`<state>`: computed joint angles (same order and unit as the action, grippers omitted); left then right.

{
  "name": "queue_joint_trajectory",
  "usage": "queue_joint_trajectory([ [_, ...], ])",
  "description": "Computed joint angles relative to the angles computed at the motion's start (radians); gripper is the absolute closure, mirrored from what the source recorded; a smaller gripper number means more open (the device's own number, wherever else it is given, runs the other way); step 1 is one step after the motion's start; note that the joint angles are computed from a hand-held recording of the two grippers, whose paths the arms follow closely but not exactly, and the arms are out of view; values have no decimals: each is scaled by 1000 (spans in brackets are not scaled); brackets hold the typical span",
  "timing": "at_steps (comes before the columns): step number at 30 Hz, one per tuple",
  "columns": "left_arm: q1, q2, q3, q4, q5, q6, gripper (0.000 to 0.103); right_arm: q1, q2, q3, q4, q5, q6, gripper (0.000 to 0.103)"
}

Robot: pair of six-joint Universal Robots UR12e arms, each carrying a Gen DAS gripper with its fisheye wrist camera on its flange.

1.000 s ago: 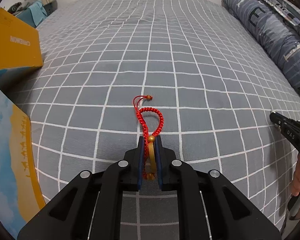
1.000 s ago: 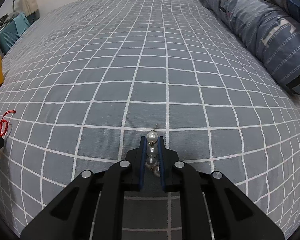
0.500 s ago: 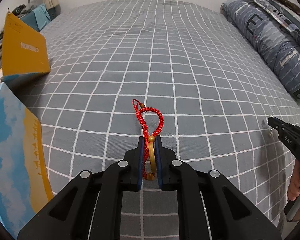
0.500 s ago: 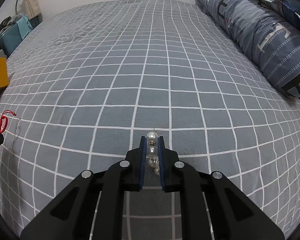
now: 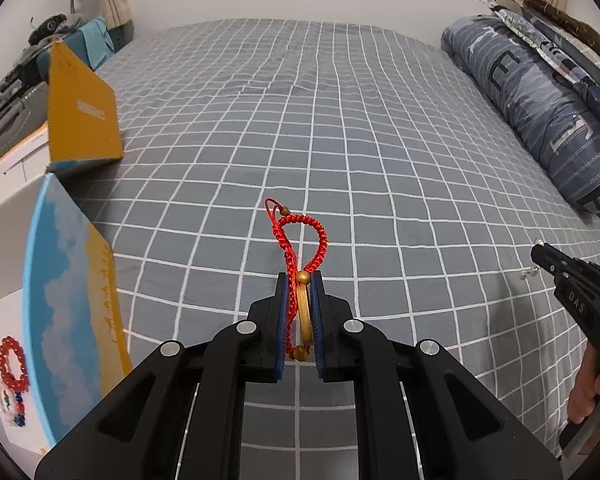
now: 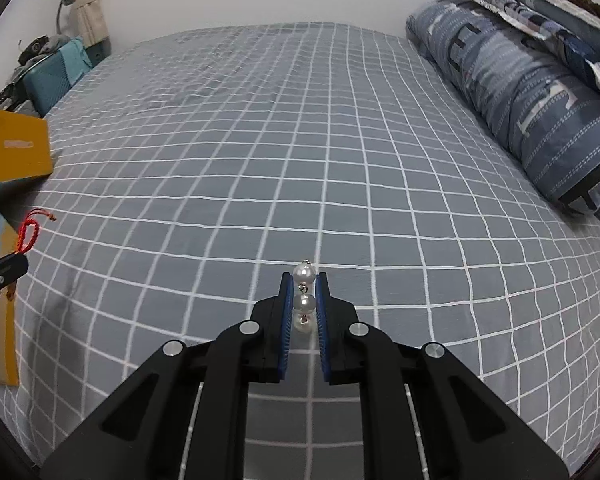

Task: Organize jewelry
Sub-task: 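Lift and carry the cord bracelet and pearl earring over the box with both tools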

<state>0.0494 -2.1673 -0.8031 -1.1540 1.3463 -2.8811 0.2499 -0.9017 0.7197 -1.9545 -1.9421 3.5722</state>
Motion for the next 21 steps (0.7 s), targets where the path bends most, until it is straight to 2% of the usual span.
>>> queue_joint_trajectory([
  [5, 9, 17, -18, 15, -14, 2, 93, 22, -4, -5, -22, -5, -18, 92],
  [12, 27, 48, -51, 34, -29, 5, 93, 44, 7, -41, -8, 15, 21, 92],
  [18, 56, 79, -72, 37, -49, 2, 93, 69, 54, -144, 41, 32, 38, 92],
  [21, 79, 97, -85, 47, -60, -5, 93, 91, 106, -252, 83, 36, 28, 92],
])
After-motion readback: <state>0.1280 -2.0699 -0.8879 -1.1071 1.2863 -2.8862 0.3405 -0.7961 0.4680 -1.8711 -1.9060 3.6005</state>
